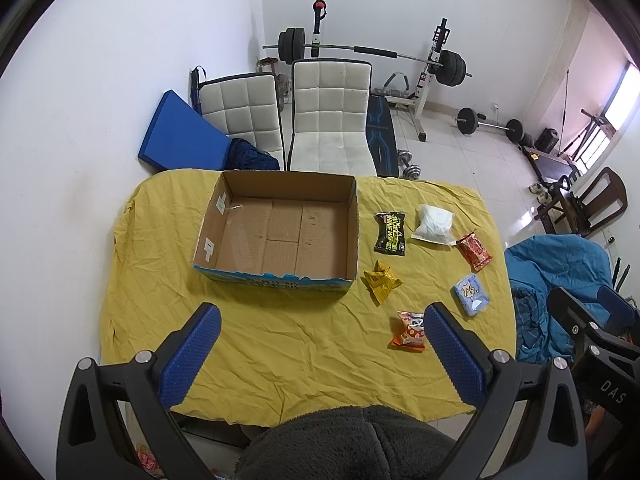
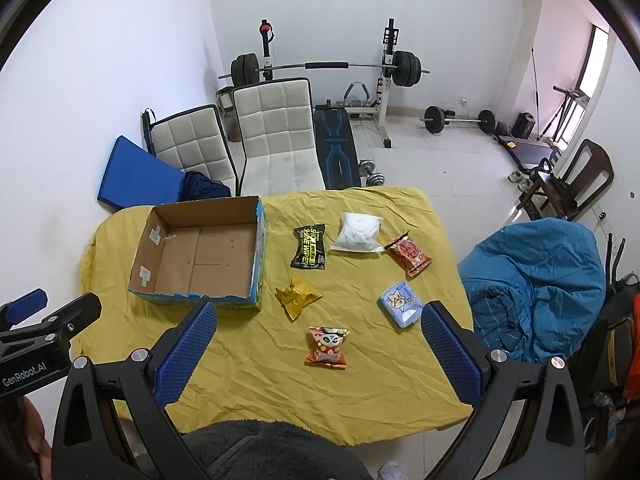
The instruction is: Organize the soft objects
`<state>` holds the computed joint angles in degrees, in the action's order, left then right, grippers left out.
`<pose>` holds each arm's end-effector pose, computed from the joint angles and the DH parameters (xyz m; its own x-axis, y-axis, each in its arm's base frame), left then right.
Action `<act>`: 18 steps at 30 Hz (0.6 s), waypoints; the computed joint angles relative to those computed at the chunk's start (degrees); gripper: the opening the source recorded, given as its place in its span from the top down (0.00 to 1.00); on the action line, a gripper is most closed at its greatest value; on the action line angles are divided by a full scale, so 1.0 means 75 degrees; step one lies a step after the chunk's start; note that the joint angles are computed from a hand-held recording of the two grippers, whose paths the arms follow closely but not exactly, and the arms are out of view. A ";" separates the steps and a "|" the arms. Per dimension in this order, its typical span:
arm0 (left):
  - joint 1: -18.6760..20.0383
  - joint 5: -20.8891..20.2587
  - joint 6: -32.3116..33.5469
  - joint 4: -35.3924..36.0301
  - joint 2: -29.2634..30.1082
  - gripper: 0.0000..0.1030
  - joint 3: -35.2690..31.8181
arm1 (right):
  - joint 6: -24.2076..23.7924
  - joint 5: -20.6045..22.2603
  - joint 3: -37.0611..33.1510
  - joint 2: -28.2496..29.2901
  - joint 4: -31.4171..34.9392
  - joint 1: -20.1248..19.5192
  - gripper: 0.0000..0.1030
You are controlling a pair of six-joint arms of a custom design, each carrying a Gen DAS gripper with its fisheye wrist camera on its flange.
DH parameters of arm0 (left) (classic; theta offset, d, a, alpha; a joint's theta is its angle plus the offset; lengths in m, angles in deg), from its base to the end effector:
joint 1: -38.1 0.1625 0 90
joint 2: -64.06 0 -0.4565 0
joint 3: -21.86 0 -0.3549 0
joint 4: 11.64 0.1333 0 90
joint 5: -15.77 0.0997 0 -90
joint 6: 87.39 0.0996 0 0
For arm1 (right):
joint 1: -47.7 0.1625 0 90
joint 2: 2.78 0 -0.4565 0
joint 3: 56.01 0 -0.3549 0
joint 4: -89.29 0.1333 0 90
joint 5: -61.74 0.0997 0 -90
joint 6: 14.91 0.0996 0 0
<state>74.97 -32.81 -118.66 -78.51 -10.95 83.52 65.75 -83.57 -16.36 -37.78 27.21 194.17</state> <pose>-0.3196 -0.4887 0.5949 -0.7169 0.2635 -0.6454 0.4870 0.8518 -0.1932 0.6796 -0.3887 0.2941 -0.6843 0.3427 0.6437 -0.1679 0.7849 -0.5964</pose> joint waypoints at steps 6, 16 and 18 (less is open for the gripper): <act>-0.0004 0.0035 -0.0003 0.0020 0.0007 0.00 -0.0021 | -0.0034 -0.0032 -0.0212 0.0095 0.0133 0.0012 0.00; 0.0013 0.0009 0.0009 -0.0020 -0.0020 0.00 0.0008 | 0.0085 -0.0123 -0.0420 0.0192 0.0369 0.0070 0.00; 0.0014 0.0014 -0.0007 -0.0018 -0.0017 0.00 0.0001 | 0.0074 -0.0112 -0.0391 0.0174 0.0342 0.0072 0.00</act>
<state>75.07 -32.71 -118.72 -78.65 -11.08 83.52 66.30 -84.42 -19.29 -36.47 29.77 194.71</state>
